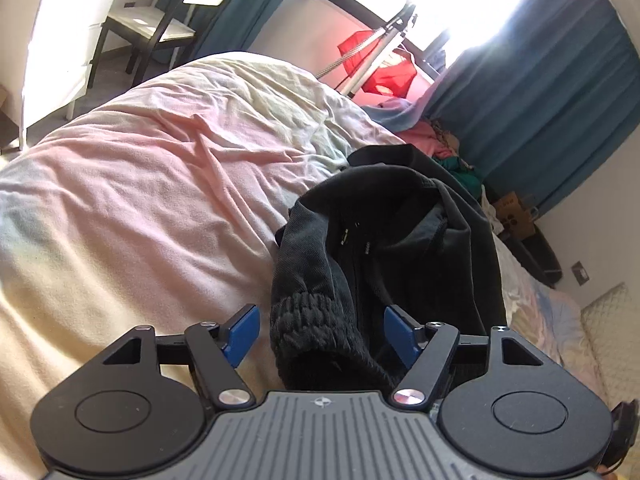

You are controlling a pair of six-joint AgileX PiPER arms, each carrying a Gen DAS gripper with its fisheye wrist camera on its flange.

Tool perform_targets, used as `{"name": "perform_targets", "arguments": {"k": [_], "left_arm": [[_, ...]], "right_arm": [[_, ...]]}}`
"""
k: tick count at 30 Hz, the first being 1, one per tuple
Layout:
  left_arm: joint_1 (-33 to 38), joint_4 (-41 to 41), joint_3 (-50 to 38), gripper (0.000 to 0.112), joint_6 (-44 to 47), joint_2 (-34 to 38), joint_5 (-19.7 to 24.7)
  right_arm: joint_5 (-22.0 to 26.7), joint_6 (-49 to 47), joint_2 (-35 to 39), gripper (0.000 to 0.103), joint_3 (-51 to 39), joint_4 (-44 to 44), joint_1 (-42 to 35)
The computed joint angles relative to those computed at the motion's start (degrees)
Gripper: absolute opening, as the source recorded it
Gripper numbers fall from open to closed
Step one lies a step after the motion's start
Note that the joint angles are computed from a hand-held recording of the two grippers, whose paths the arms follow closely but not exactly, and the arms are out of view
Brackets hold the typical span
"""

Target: Fold clothes

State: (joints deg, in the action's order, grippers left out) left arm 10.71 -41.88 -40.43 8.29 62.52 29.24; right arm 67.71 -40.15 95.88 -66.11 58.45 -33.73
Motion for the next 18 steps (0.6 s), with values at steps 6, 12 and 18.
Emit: {"name": "perform_targets", "arguments": {"k": [6, 12, 18], "left_arm": [[-2.9, 6.0, -5.2, 0.071, -7.3, 10.1, -0.1], [-1.1, -6.2, -4.5, 0.055, 5.0, 11.6, 2.1], [-1.5, -6.2, -3.2, 0.052, 5.7, 9.7, 3.2]], "right_arm": [[-8.2, 6.4, 2.1, 0.039, 0.5, -2.1, 3.8], [-7.4, 5.4, 2.6, 0.040, 0.5, -0.7, 4.3], [-2.5, -7.4, -3.5, 0.040, 4.0, 6.1, 2.3]]}}
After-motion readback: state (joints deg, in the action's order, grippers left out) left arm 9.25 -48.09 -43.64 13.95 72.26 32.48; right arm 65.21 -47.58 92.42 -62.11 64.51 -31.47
